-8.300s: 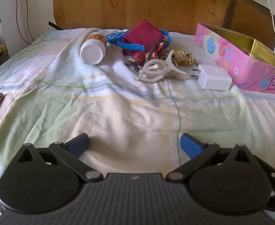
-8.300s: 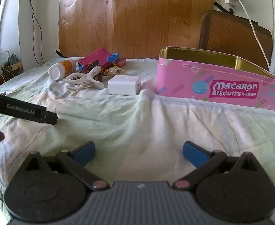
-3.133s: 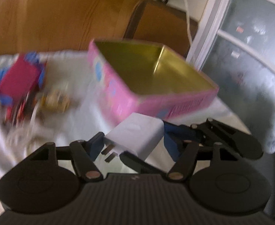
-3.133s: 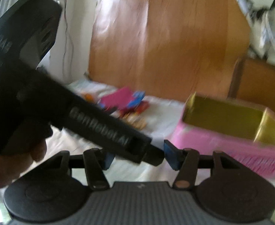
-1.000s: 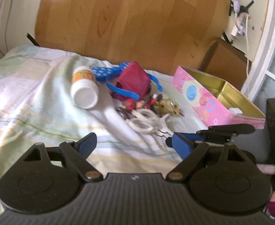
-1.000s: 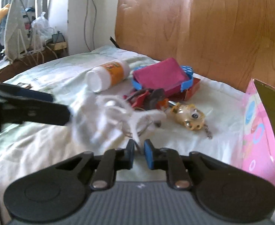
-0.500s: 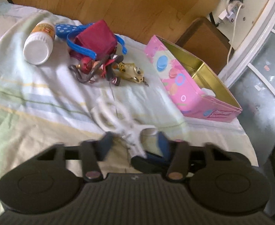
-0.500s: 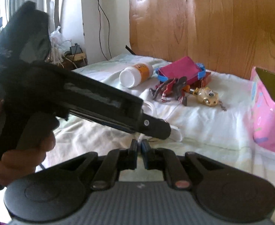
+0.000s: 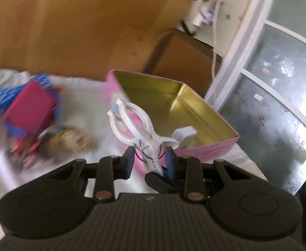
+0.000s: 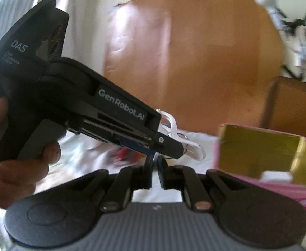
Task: Organize rigid objects
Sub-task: 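Open the left gripper to drop the white clip into the tin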
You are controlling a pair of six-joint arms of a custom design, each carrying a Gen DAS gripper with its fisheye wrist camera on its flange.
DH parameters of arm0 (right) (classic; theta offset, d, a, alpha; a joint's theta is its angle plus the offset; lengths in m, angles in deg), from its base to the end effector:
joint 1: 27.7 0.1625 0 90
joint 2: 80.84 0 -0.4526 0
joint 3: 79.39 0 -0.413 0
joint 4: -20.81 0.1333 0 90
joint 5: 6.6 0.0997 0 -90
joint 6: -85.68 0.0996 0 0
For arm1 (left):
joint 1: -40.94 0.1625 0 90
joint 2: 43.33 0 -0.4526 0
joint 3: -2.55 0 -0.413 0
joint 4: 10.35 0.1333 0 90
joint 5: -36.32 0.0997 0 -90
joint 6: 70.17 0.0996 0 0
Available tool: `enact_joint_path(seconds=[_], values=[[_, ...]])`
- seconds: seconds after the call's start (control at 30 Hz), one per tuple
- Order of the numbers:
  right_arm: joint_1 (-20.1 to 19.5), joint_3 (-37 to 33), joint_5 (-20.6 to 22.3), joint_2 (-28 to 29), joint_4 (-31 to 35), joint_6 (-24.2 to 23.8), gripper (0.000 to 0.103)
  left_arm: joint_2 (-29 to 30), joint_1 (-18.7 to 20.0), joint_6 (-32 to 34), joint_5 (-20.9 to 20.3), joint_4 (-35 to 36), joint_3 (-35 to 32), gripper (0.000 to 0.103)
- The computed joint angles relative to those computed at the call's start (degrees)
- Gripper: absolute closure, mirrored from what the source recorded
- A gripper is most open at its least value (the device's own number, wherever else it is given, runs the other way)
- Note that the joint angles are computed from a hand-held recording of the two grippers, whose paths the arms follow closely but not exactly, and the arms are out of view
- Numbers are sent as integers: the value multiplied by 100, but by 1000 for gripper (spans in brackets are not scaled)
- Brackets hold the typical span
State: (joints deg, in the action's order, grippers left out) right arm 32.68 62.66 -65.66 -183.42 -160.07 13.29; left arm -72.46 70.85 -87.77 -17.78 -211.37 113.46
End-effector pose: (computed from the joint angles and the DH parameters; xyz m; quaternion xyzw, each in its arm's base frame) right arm -0.0122 -0.3948 0.3663 0.4244 -0.7664 0.4498 0.1737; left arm -0.4079 -0.4558 -0.0476 0.2611 0.8862 -0.3741 0.0817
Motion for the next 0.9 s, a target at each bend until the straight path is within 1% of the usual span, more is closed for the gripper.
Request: enact_joint_path(seconds=[0.1, 0.17, 0.27, 0.33, 0.43, 0.5, 0.53, 0.57, 0.6, 0.63, 0.67, 0.7, 0.77, 0.8, 0.83, 0.9], values=[[25, -322, -167, 264, -287, 334, 96, 262, 164, 232, -301, 386, -636, 69], [21, -532, -292, 392, -323, 507, 96, 440, 250, 317, -460, 678, -1033, 69], [62, -892, -566, 631, -288, 774, 96, 714, 356, 380, -590, 1049, -1545, 69], [56, -1128, -711, 733, -88, 899, 96, 870, 405, 417, -613, 1264, -1811, 69], [121, -1488, -999, 896, 339, 1114, 96, 1075, 453, 373, -526, 1532, -2122, 68], [170, -1693, -1124, 989, 552, 1226, 96, 1179, 477, 334, -491, 1587, -2277, 67], [182, -1791, -1141, 1019, 703, 1285, 96, 1219, 481, 305, -438, 1646, -2352, 65], [233, -1847, -1272, 1075, 680, 1344, 95, 1257, 467, 295, -348, 1724, -2424, 59], [304, -1888, -1482, 1177, 486, 1388, 95, 1306, 436, 345, -227, 1748, -2490, 54], [351, -1917, -1664, 1278, 267, 1456, 92, 1358, 397, 397, -94, 1773, -2558, 45], [337, -1976, -1715, 1333, 216, 1605, 88, 1403, 369, 467, 4, 1753, -2619, 42], [341, -2034, -1784, 1396, 122, 1736, 87, 1411, 338, 527, 73, 1748, -2633, 42], [351, -1997, -1919, 1543, -508, 1941, 84, 1408, 295, 666, 82, 1624, -2585, 42], [304, -1918, -1883, 1532, -705, 2032, 76, 1404, 270, 732, 98, 1527, -2553, 42], [265, -1930, -1780, 1535, -752, 2106, 72, 1383, 235, 799, 120, 1431, -2489, 42], [184, -1828, -1554, 1420, -763, 2164, 69, 1338, 165, 943, 177, 1111, -2326, 42]])
